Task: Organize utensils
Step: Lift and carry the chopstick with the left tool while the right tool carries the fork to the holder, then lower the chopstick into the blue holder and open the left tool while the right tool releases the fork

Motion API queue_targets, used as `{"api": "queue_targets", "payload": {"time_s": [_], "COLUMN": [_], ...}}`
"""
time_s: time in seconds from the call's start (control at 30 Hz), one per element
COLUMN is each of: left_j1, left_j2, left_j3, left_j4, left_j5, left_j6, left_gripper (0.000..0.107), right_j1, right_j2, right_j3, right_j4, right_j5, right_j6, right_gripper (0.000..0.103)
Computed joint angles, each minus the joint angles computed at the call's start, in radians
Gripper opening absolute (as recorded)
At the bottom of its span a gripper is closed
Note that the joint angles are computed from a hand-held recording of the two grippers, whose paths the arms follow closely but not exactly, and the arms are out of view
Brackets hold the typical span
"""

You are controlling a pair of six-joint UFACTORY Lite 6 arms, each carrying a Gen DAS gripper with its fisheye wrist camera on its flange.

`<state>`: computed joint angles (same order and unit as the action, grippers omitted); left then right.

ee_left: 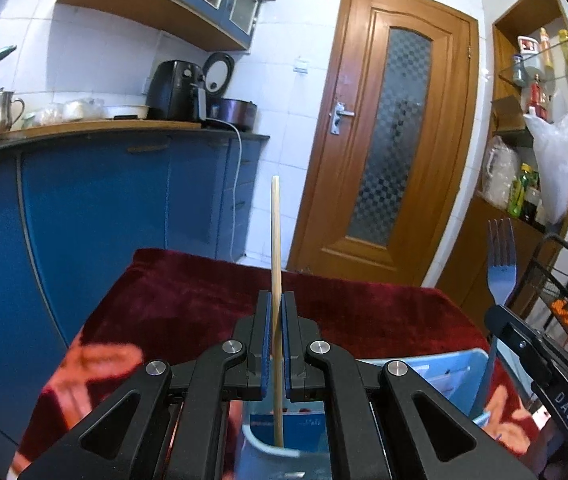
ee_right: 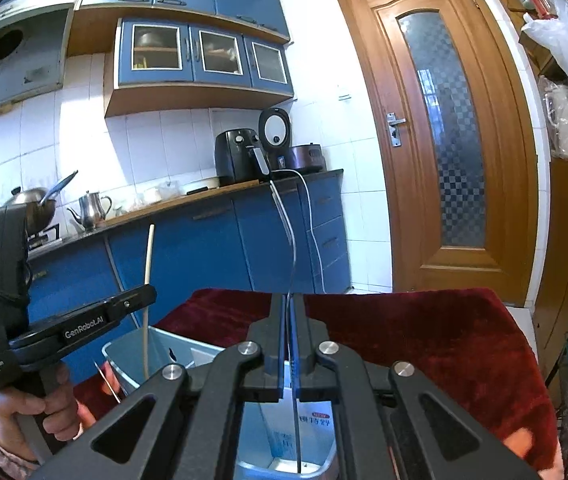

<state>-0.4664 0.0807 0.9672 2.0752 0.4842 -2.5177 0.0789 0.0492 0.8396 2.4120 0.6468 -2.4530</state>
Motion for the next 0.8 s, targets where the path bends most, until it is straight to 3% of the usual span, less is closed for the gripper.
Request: {"api": "queue_targets", "payload": {"time_s": [0.23, 0.47, 0.6, 0.8], "left_j1": [0.006, 0.031, 0.034, 0.027], "left_j2": [-0.023, -0.064, -0.102, -0.161], "left_j3": [-0.042, -0.067, -0.097, -0.112], "left_j4": [-0.002, 0.097, 0.133, -0.017], "left_j5": [-0.058, -0.132, -0.142, -0.174], "left_j6": [0.086, 0.031, -0.004, 0.151], "left_gripper": [0.005, 0.022, 0.028, 0.029], "right_j1": [0.016, 0.038, 0.046, 0.015], "right_j2": [-0.063, -0.100, -0.148, -0.213], "right_j3": [-0.042, -0.078, -0.092, -0.096], "right_j4": [-0.041, 0.044, 0.039, -0.123], "right_j5": [-0.126, -0.179, -0.198, -0.205], "right_j6": [0.008, -0.026, -0.002, 0.187], "right_gripper": [0.004, 0.008, 0.021, 0.027]}}
